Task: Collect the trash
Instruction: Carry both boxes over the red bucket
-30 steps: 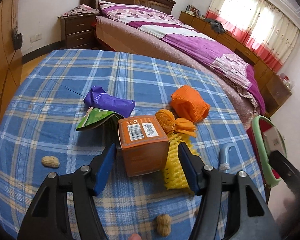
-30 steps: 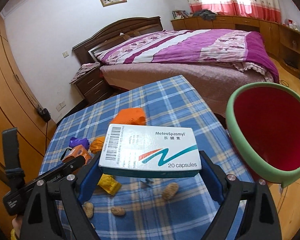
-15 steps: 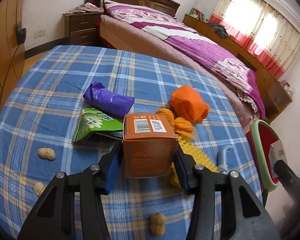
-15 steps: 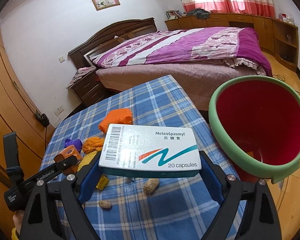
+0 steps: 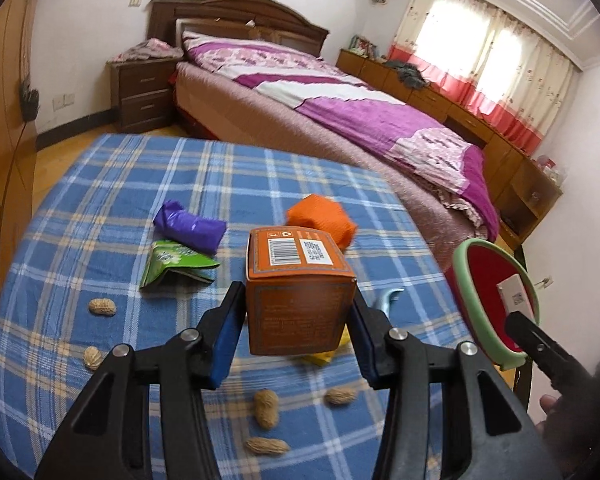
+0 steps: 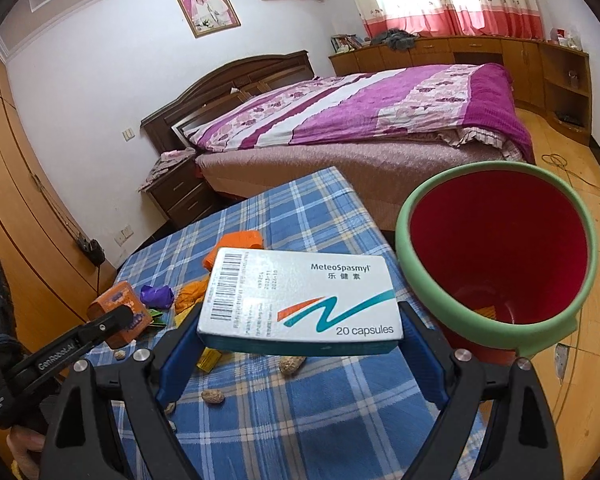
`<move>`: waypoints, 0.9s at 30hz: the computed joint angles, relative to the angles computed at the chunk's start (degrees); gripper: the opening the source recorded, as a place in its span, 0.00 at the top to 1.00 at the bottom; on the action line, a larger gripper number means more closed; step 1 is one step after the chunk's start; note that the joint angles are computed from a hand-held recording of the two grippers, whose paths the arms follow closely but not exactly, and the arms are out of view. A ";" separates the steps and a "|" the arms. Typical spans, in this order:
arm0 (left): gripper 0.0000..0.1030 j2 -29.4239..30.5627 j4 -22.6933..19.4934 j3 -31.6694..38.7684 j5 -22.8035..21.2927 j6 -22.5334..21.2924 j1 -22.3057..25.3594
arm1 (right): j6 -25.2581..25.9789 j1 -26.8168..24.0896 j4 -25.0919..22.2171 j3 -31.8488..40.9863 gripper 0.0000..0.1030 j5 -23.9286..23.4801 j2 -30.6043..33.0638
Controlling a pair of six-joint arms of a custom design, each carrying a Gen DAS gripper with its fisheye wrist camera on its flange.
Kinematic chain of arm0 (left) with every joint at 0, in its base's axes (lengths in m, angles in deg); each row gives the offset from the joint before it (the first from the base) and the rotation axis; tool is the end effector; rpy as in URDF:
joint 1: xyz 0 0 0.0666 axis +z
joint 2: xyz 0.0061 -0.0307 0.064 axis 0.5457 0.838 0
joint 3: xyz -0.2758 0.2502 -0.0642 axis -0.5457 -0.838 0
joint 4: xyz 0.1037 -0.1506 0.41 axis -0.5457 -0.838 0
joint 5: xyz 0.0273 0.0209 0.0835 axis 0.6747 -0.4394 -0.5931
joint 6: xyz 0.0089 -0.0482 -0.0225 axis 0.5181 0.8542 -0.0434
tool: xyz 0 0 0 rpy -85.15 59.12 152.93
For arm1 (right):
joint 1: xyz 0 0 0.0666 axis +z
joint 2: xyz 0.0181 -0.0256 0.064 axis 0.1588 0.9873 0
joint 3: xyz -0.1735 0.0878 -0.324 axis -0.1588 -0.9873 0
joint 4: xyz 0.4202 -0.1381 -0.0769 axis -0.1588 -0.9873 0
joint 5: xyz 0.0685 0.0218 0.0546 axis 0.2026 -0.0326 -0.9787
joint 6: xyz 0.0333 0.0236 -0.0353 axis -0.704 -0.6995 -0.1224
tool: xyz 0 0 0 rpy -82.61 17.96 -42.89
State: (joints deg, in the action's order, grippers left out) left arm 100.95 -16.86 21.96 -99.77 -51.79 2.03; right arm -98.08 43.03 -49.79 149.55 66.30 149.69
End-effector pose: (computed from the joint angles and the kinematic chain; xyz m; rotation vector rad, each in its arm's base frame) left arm 0.4697 -0.2740 0.3428 -0.1460 2.3012 -0.3170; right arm 0.4533 0.2943 0.3586 0.1598 2.2423 0.4149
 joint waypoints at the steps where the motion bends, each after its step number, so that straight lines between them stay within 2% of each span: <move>1: 0.51 -0.22 -0.01 0.16 -0.37 -0.50 -0.51 | -0.12 0.10 0.16 -0.64 0.11 0.41 -0.73; 12: 0.51 0.43 -0.45 2.85 -0.73 -2.51 -4.20 | -0.40 -1.41 0.51 -5.56 0.11 3.26 -7.06; 18: 0.51 2.74 -0.80 6.06 -0.65 -4.30 -6.16 | -0.36 -2.95 0.79 -7.57 0.11 4.32 -10.01; 27: 0.51 7.95 -1.21 12.07 1.90 -7.21 -8.28 | -0.67 -5.66 0.27 -8.93 0.11 4.89 -11.76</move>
State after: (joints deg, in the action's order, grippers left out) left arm 108.90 -18.07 34.03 -97.87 -59.00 -6.26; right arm -98.75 37.37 -49.52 140.63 71.19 137.93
